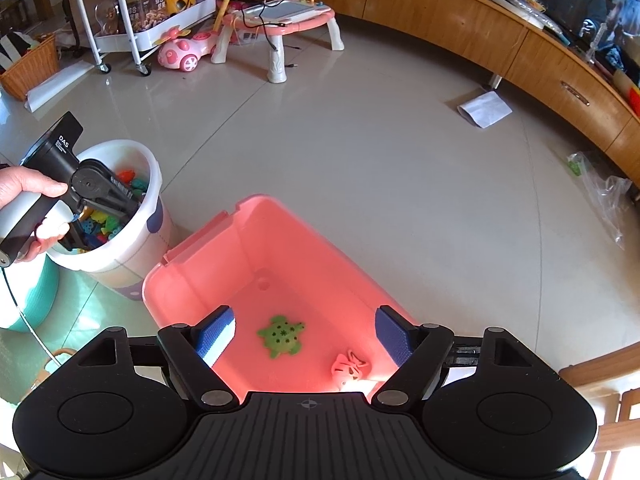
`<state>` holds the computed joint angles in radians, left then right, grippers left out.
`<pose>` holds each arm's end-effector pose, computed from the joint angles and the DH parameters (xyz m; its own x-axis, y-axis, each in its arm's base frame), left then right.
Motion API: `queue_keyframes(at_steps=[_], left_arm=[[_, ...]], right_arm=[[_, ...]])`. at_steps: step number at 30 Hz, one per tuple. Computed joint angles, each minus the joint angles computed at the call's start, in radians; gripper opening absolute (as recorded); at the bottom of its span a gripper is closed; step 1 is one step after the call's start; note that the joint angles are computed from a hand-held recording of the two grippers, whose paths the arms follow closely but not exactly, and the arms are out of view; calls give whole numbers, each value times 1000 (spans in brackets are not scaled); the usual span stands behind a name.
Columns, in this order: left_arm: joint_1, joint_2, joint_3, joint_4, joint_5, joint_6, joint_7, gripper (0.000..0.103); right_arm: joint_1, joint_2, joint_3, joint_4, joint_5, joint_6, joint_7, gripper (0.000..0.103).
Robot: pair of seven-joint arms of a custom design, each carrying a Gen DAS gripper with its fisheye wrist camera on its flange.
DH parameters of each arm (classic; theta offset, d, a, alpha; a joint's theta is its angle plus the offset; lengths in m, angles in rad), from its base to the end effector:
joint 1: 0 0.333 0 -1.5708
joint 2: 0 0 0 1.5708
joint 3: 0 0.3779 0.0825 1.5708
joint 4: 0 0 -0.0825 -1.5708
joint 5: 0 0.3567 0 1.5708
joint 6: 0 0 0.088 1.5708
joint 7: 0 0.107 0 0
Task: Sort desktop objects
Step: 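Close the left tool on the teal octopus and lift it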
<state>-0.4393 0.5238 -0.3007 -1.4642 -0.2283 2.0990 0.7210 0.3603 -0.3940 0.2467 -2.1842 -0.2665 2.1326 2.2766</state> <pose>0.5539 -0.4559 0.4686 0.2760 -0.9109 0.3066 -0.9547 -0.2228 0.1974 0.3393 0.2477 0.6420 -0.0132 -0.9972 0.0732 -0.8943 -0.0210 -0.4471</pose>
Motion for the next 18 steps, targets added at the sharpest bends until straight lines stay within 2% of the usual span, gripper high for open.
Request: queue_keyframes(at_steps=[10,18], left_arm=[[-16,-42,-1,-43,29,55,15,51],[-62,-78,21,-15,157,35,15,51]], right_arm=[[2,7,-1,7,-3,2,-15,75],[-2,-7,3,11,-10,-10,-3,75]])
